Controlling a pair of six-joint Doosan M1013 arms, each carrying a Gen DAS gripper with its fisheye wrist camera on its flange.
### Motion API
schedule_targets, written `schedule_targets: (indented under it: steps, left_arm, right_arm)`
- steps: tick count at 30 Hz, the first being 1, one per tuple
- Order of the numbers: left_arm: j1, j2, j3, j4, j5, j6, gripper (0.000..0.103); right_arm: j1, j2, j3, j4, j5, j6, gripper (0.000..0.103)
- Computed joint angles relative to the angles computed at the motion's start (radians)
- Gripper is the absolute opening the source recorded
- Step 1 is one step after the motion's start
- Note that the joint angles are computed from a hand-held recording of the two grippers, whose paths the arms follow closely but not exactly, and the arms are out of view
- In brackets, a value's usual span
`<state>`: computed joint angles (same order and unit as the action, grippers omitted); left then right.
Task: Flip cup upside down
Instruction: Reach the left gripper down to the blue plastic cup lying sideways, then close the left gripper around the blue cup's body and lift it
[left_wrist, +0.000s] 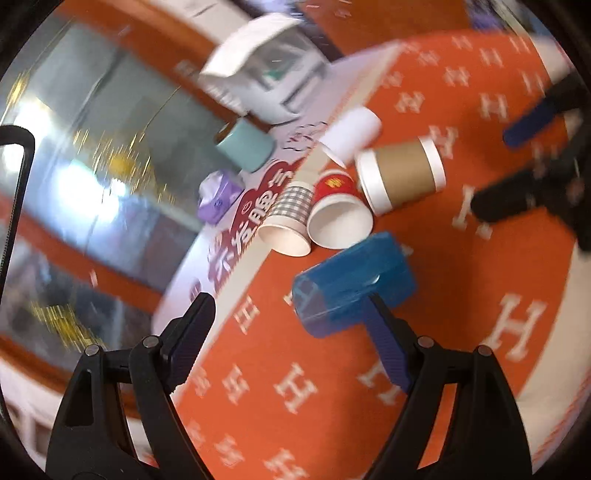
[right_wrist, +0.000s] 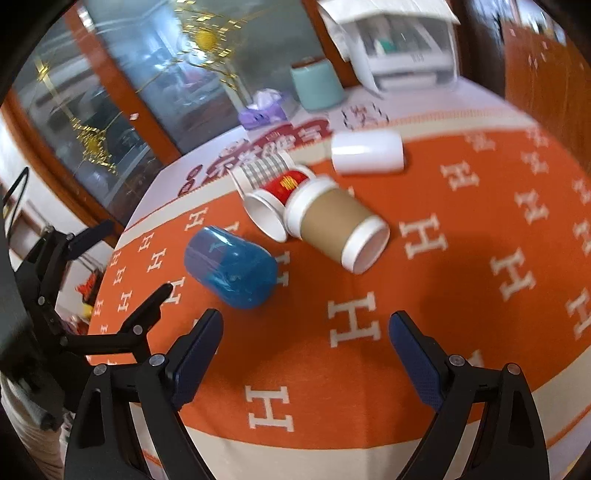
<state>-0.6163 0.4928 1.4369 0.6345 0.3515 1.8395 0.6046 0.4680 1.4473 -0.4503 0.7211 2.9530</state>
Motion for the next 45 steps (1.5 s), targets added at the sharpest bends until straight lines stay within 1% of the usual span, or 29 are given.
schedule_targets:
  steps: [1, 4, 8, 10, 12, 15, 17, 20, 23, 24, 25, 28, 31, 33, 37, 42, 45]
  left_arm:
    - [-0.001, 0.010, 0.000, 0.025, -0.015, 0.026, 0.080]
    - [-0.002, 0.036, -0.011, 0.021, -0.022, 0.124, 0.080]
    - [-0.002, 0.062, -0.028, -0.067, -0.021, 0.287, 0.080]
    - [-0.001, 0.073, -0.035, -0.126, -0.022, 0.393, 0.080]
    - [-0.003, 0.084, -0.050, -0.167, -0.009, 0.477, 0.080]
    - [-0.006, 0.106, -0.087, -0.274, 0.051, 0.652, 0.080]
    - [-0.008, 0.117, -0.107, -0.297, 0.088, 0.712, 0.080]
    - [-0.010, 0.142, -0.148, -0.345, 0.156, 0.805, 0.080]
    - [-0.011, 0.165, -0.188, -0.375, 0.221, 0.861, 0.080]
    - [-0.012, 0.174, -0.201, -0.383, 0.243, 0.875, 0.079]
    - [-0.012, 0.180, -0.210, -0.393, 0.261, 0.887, 0.071]
    - [-0.014, 0.186, -0.218, -0.395, 0.262, 0.874, 0.070]
    - [-0.016, 0.191, -0.236, -0.397, 0.297, 0.842, 0.068]
    - [-0.020, 0.189, -0.242, -0.381, 0.314, 0.796, 0.068]
    - [-0.034, 0.187, -0.273, -0.335, 0.419, 0.631, 0.067]
    - [-0.049, 0.192, -0.333, -0.319, 0.618, 0.469, 0.066]
    - [-0.059, 0.192, -0.357, -0.314, 0.722, 0.382, 0.065]
  right_arm:
    - [-0.005, 0.003, 0.005, 0.021, -0.009, -0.005, 0.091]
    - [-0.026, 0.011, 0.026, 0.065, -0.040, 0.001, 0.091]
    - [-0.052, 0.016, 0.057, 0.112, -0.080, 0.005, 0.091]
    - [-0.064, 0.015, 0.071, 0.143, -0.102, -0.005, 0.090]
    - [-0.069, 0.016, 0.080, 0.158, -0.116, -0.012, 0.090]
    - [-0.078, 0.017, 0.089, 0.186, -0.139, -0.033, 0.090]
    - [-0.083, 0.018, 0.095, 0.208, -0.154, -0.046, 0.090]
    - [-0.085, 0.017, 0.100, 0.206, -0.166, -0.049, 0.089]
    - [-0.084, 0.013, 0.101, 0.211, -0.172, -0.048, 0.089]
    - [-0.085, 0.011, 0.103, 0.210, -0.172, -0.049, 0.089]
    - [-0.085, 0.009, 0.106, 0.210, -0.174, -0.049, 0.089]
    - [-0.084, 0.002, 0.113, 0.205, -0.181, -0.036, 0.088]
    - [-0.079, -0.005, 0.119, 0.173, -0.178, -0.001, 0.088]
    - [-0.076, -0.013, 0.128, 0.161, -0.183, 0.013, 0.088]
    - [-0.072, -0.032, 0.150, 0.140, -0.201, 0.044, 0.087]
    - [-0.060, -0.055, 0.166, 0.087, -0.211, 0.102, 0.086]
    - [-0.050, -0.072, 0.181, 0.043, -0.218, 0.149, 0.086]
